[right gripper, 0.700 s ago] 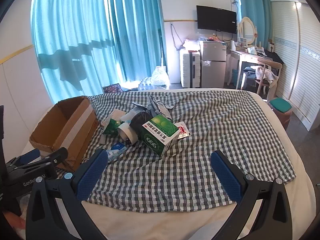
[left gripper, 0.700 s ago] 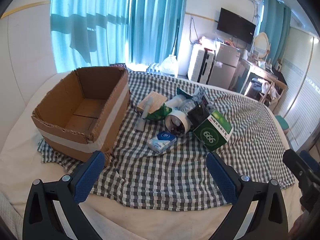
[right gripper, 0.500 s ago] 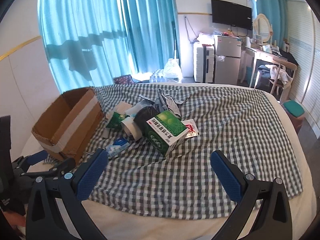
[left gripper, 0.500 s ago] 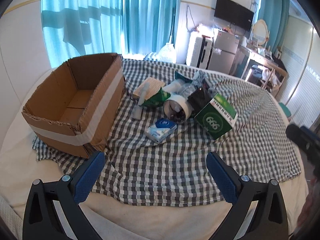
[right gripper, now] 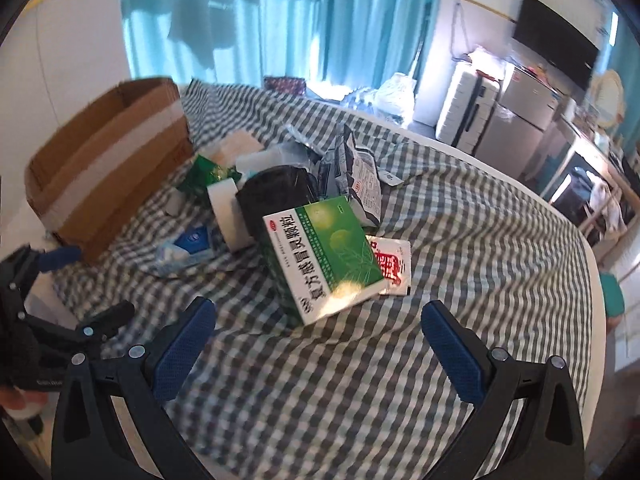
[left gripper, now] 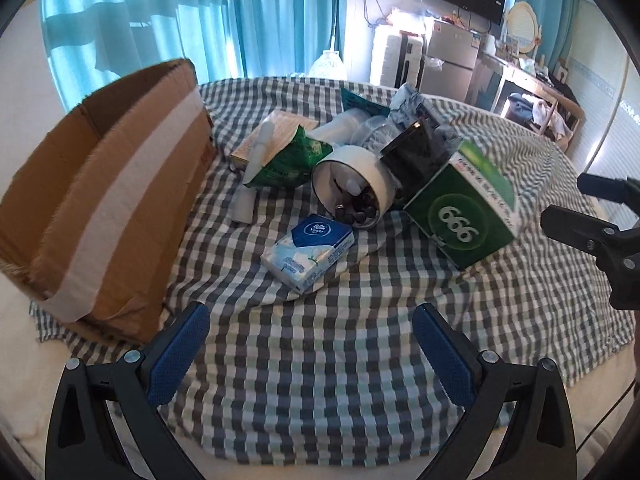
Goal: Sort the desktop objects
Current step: 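Grasp the blue Vinda tissue pack with left tool while right tool grasps green medicine box, then carry the tissue pack with left tool while right tool carries the medicine box to the cardboard box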
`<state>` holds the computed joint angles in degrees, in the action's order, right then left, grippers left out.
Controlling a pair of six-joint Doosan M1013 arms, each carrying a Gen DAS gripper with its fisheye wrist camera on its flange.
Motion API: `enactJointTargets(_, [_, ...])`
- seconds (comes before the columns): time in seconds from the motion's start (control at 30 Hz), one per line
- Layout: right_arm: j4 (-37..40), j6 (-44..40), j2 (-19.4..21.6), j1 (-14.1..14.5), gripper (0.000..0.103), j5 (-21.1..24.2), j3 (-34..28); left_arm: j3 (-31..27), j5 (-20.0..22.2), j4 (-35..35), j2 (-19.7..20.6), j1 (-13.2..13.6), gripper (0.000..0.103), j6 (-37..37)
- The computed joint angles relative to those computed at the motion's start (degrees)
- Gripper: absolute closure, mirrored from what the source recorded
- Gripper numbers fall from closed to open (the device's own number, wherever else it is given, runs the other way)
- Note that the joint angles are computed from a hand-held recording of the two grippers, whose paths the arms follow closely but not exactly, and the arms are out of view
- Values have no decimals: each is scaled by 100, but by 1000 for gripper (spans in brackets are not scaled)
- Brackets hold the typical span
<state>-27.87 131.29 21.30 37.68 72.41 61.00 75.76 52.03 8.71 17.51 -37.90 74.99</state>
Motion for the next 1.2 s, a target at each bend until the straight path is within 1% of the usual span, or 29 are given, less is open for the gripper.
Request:
enactJointTargets(0.17, [638, -930, 228, -315, 0, -71, -118, -320, 151, -16, 415, 86, 0, 79])
enactJointTargets(0.23, [925, -1204, 318, -425, 1, -107, -152, -452, 219, -59, 560, 119, 0, 150])
enactJointTargets(0.27, [933, -1262, 375, -452, 1, -85, -182, -534, 263, -100, 649, 143, 0, 184])
enactJointTargets(0.37, [802, -1223, 479, -498, 1, -88, -212, -698, 339, -300, 827, 212, 0, 382])
enactJointTargets(0.43, [1143, -1239, 509, -603, 3, -188, -210, -893, 561, -603, 998, 289, 0, 674])
enactJointTargets(0.47, [1386, -1293, 536, -662, 10, -178, -228, -988, 689, -699, 1080, 319, 0, 738])
enactJointTargets(0.5, [1528, -1313, 564, -701, 15, -153, -249, -1079, 817, -850, 1159, 358, 0, 833])
enactJointTargets(0.53, [1501, -1262, 596, -703, 15, -99, -285, -1144, 915, -943, 1217, 383, 0, 897])
enactJointTargets(0.6, [1336, -1125, 603, -648, 16, -71, -300, -1148, 891, -932, 1245, 390, 0, 984])
enactJointTargets(0.7, [1261, -861, 650, -574, 18, 193, -404, -1194, 1000, -814, 1274, 354, 0, 1063])
enactJointTargets(0.73, [1196, -730, 640, -536, 18, 239, -407, -1191, 1002, -796, 1266, 345, 2, 1083])
enactJointTargets(0.77, [1139, -574, 617, -504, 18, 283, -402, -1162, 948, -812, 1244, 345, 11, 1098])
enactJointTargets(0.8, [1115, -440, 574, -473, 19, 285, -353, -1120, 888, -910, 1207, 353, 26, 1165])
enactJointTargets(0.83, [1062, -317, 525, -433, 20, 290, -300, -1091, 853, -966, 1169, 345, 32, 1249])
enactJointTargets(0.87, [1003, -192, 474, -391, 20, 294, -243, -1079, 858, -975, 1144, 329, 40, 1310])
enactJointTargets(0.9, [992, -94, 424, -364, 20, 281, -191, -1072, 897, -962, 1116, 305, 42, 1374])
enactJointTargets(1.0, [1085, 309, 251, -298, 21, 107, 18, -1012, 968, -1124, 1033, 318, 43, 1409])
enactJointTargets(1.03, [1120, 436, 211, -269, 21, 127, 57, -1002, 991, -1172, 993, 329, 43, 1387])
enactJointTargets(1.13, [1068, 751, 115, -157, 21, 196, 157, -890, 969, -1303, 810, 373, 43, 1340])
enactJointTargets(1.2, [1032, 993, -11, -73, 21, 103, 318, -752, 910, -1321, 650, 386, 43, 1288])
